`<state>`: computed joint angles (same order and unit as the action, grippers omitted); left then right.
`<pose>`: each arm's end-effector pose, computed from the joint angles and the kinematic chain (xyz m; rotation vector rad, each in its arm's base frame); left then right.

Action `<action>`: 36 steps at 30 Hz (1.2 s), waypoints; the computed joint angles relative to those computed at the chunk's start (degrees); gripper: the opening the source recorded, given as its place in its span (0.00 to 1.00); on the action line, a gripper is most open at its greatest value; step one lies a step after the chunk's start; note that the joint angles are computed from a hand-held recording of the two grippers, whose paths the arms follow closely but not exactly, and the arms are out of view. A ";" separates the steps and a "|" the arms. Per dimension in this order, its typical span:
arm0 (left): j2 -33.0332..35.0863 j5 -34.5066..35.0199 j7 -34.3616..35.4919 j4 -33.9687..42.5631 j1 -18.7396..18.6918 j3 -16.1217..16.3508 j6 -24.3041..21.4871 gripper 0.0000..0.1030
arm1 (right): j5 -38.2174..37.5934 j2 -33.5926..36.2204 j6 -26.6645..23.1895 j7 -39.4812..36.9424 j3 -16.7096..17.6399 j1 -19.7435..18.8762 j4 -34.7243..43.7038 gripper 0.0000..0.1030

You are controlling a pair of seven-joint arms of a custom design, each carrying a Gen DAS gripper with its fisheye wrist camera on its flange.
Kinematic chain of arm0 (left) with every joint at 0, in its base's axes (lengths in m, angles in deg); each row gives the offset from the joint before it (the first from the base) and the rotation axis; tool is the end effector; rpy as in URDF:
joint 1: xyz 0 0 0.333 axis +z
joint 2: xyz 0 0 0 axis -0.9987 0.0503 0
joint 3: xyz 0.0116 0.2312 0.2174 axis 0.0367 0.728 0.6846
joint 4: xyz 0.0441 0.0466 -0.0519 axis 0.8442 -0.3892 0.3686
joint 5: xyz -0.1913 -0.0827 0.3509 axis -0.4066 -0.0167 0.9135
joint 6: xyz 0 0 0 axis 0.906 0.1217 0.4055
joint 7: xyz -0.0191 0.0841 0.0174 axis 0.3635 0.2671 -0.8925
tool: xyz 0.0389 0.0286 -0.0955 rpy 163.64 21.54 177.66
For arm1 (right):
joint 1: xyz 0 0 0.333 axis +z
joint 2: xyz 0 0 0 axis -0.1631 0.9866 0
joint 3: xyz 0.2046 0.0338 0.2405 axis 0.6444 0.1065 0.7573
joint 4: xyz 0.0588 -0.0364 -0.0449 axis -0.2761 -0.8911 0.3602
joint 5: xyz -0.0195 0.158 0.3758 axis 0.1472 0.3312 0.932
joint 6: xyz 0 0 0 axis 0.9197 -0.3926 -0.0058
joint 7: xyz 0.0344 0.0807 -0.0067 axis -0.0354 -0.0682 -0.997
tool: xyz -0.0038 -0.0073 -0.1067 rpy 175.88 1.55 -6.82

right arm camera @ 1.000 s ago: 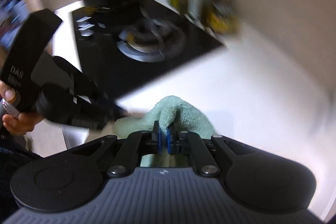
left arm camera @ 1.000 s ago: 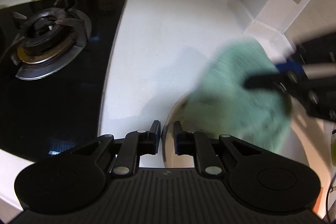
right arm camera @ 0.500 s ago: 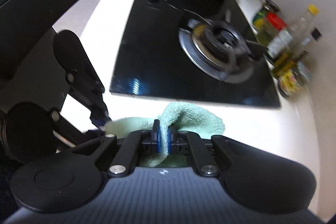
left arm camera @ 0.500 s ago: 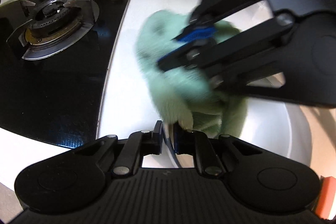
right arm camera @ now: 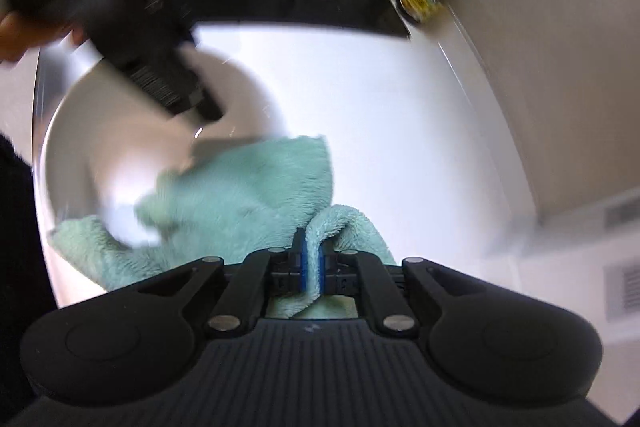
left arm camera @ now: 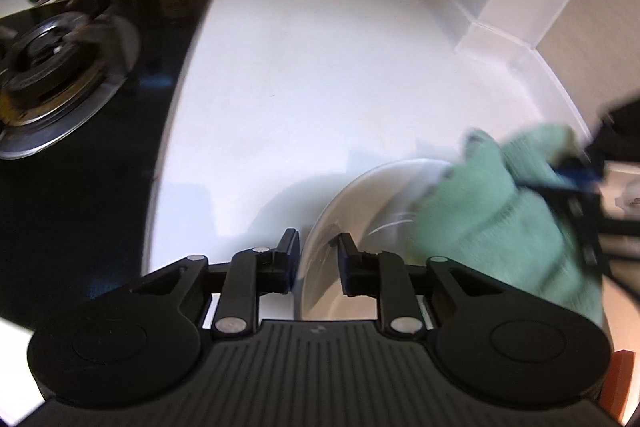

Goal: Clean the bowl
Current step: 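Rub the green towel along the bowl's inner wall with the right gripper while the left grips the rim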

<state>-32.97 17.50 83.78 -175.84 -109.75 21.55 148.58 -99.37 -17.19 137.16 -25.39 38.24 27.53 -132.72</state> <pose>0.4976 -0.3477 0.3245 -2.1877 1.7249 -0.7515 0.5314 0.4747 0.3963 -2.7766 -0.0960 -0.6892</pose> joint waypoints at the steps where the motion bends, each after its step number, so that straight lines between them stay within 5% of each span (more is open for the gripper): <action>1: 0.85 -0.27 1.02 1.01 0.21 -0.13 0.18 0.29 | -1.28 -1.25 -0.44 1.80 -0.96 0.93 -1.39 0.04; 8: 6.21 -6.54 10.88 8.23 1.36 -1.42 -1.65 0.29 | 0.38 -7.99 -3.42 6.17 1.60 -0.86 -8.55 0.04; 13: 4.60 -21.32 22.80 6.78 5.66 -5.46 -2.06 0.18 | 19.77 -8.97 -0.40 -2.56 7.47 -6.96 -7.31 0.04; 17: -0.18 -20.20 19.26 3.17 2.04 -3.09 -5.12 0.17 | 24.44 -6.00 6.29 -7.33 8.07 -7.50 -3.51 0.04; 22: -5.13 -11.87 7.53 -1.86 -0.43 -2.13 -6.53 0.18 | 40.73 2.72 0.50 -25.46 17.31 -13.32 9.17 0.04; 25: -6.28 -9.58 3.80 -3.41 -0.28 -3.23 -6.57 0.18 | 41.84 7.60 -6.16 -29.19 16.80 -11.60 16.40 0.04; 31: -6.31 -10.92 1.32 -5.02 0.98 -3.96 -3.09 0.15 | 33.20 16.28 -15.70 -27.10 9.41 -3.72 28.19 0.04; 36: -6.57 -7.89 -2.55 -4.53 1.08 -3.26 -5.07 0.04 | 28.38 16.06 -8.53 -28.62 6.90 -1.01 24.77 0.04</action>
